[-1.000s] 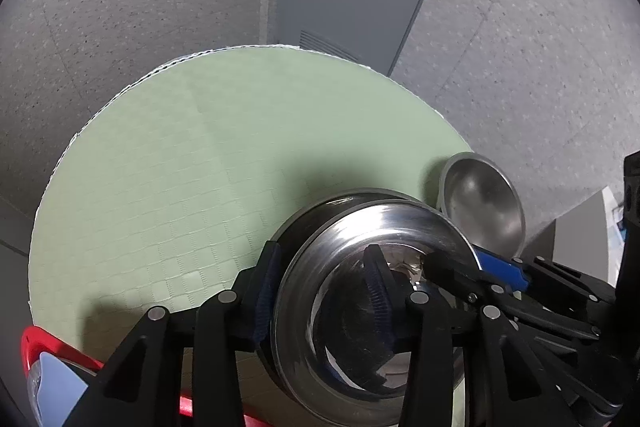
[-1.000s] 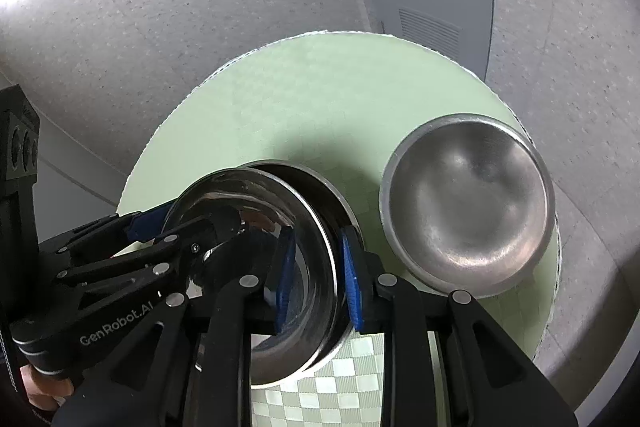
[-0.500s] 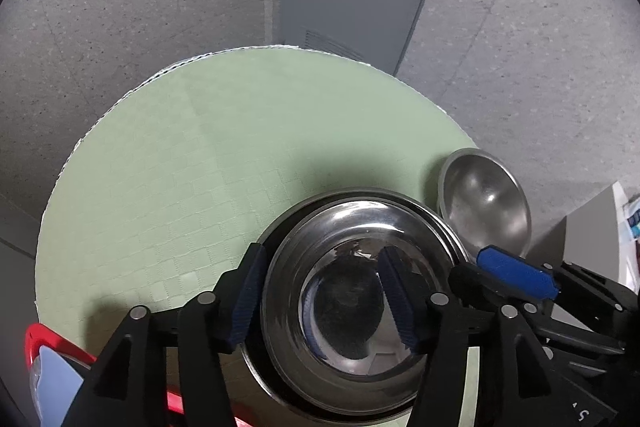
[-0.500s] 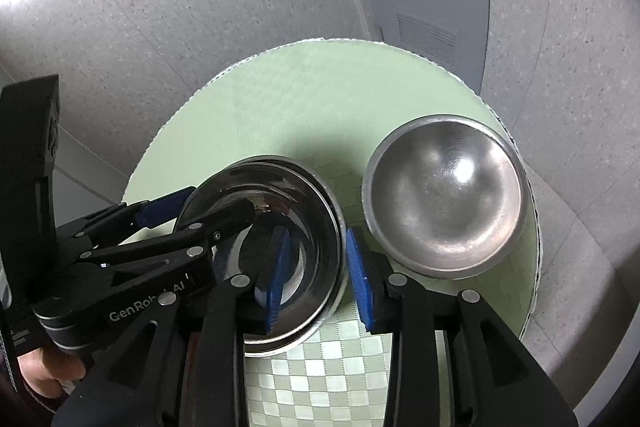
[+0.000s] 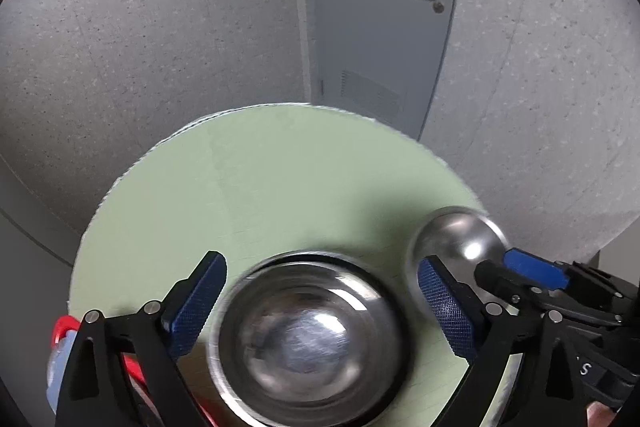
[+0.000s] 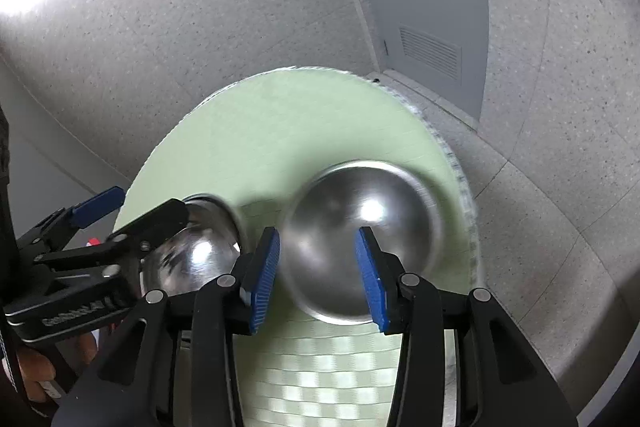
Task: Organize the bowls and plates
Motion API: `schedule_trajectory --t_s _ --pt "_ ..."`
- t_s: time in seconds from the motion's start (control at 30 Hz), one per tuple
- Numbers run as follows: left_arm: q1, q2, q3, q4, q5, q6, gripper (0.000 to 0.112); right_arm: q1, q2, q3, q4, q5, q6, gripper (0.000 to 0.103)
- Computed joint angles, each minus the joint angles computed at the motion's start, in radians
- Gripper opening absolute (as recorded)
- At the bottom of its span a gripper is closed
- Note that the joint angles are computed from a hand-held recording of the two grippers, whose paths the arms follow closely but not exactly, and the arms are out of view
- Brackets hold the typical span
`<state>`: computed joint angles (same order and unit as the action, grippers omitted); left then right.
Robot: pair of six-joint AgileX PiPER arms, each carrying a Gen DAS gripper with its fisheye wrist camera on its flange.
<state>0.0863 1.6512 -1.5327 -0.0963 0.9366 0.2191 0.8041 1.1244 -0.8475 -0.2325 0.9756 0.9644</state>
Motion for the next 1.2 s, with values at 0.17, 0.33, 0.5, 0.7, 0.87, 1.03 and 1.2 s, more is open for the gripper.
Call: schedule_trajectory --t_s 0.17,0.33,0.5,0.7,0.87,1.03,1.2 --pt "-0.11 0.039 -0.013 0.074 -0.007 -0.109 0.095 -0.164 -0.058 0.033 0.078 0.001 -0.187 0.042" --pt "-0.176 0.141 -0.091 0.143 0.017 -0.163 0.094 -0.353 -0.078 0.093 0.179 -0.013 -0.39 0.042" --pt "-0.217 0.254 -0.204 0.182 0.078 -0.17 0.078 -0.505 -0.052 0.163 0.316 -0.059 -0.585 0.042" --pt "-0.224 0.411 -0.39 0.178 0.174 -0.129 0.054 -0.577 -0.026 0.207 0.46 -0.101 -0.741 0.042" --pt "-0.213 0.497 -0.511 0.14 0.22 -0.082 0.033 -0.634 -0.016 0.226 0.56 -0.109 -0.853 0.029" --pt "-0.19 0.538 -0.553 0.094 0.24 -0.042 0.025 -0.641 -0.02 0.232 0.596 -0.117 -0.87 0.021" --pt "-0.151 0.522 -0.567 0.009 0.236 0.007 0.025 -0.689 -0.06 0.226 0.638 -0.094 -0.901 0.021"
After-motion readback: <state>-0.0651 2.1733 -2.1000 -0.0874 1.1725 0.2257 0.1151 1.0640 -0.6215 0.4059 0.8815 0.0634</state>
